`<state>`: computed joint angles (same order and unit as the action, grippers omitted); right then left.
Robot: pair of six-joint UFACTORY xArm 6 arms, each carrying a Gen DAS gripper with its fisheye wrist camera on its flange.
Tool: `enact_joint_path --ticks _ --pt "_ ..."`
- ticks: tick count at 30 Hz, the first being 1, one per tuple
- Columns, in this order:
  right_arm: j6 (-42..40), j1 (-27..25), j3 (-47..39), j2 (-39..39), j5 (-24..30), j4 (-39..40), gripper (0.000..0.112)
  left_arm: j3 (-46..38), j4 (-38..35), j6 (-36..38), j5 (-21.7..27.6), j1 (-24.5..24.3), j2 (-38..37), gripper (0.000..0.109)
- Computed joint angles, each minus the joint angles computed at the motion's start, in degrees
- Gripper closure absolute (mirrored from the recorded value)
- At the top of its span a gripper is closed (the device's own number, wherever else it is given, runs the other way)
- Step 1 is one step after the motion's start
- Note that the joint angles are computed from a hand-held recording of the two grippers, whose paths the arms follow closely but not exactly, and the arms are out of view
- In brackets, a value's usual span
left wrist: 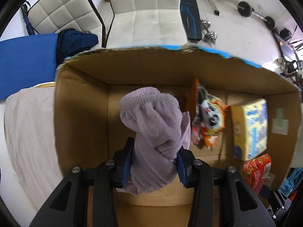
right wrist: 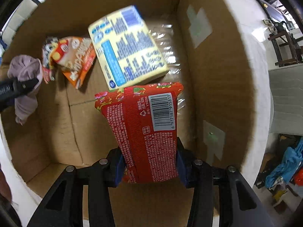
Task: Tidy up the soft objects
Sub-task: 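Carry the sock and red bag into the box and release both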
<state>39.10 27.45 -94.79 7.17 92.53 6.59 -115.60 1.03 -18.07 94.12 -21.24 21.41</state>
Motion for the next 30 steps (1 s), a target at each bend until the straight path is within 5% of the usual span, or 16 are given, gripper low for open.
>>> enact_joint_path --ticks 3,9,14,19,23,25,30 --pt "-1.81 0.03 -0.86 1.74 1.18 1.03 0.061 -1.97 -1.66 0.10 1.43 0.80 1.99 0.069" --pt "-3.24 1.17 -4.37 3.57 2.92 0.63 0.035 -5.05 -2.18 0.11 2.73 1.47 2.93 0.053" --pt "-3.12 2.39 -7.60 4.04 3.92 0.38 0.025 -4.21 -2.18 0.70 2.20 1.51 0.53 0.043" --pt "-2.44 3.68 -8.34 2.11 3.61 0.13 0.009 2.78 -1.65 -1.26 -1.33 1.14 -6.85 0.027" --pt "-1.86 5.06 -10.27 0.52 4.45 -2.83 0.009 10.76 -1.35 -2.89 -4.49 0.54 -14.29 0.021" --pt "-1.93 5.10 -9.03 -1.46 4.12 -3.19 0.009 14.70 -1.12 -4.01 -5.67 -0.11 -18.34 0.009" --pt "-1.50 6.12 -6.27 -6.90 3.55 -5.25 0.009 22.64 0.18 -7.15 -8.82 -2.36 -27.00 0.008"
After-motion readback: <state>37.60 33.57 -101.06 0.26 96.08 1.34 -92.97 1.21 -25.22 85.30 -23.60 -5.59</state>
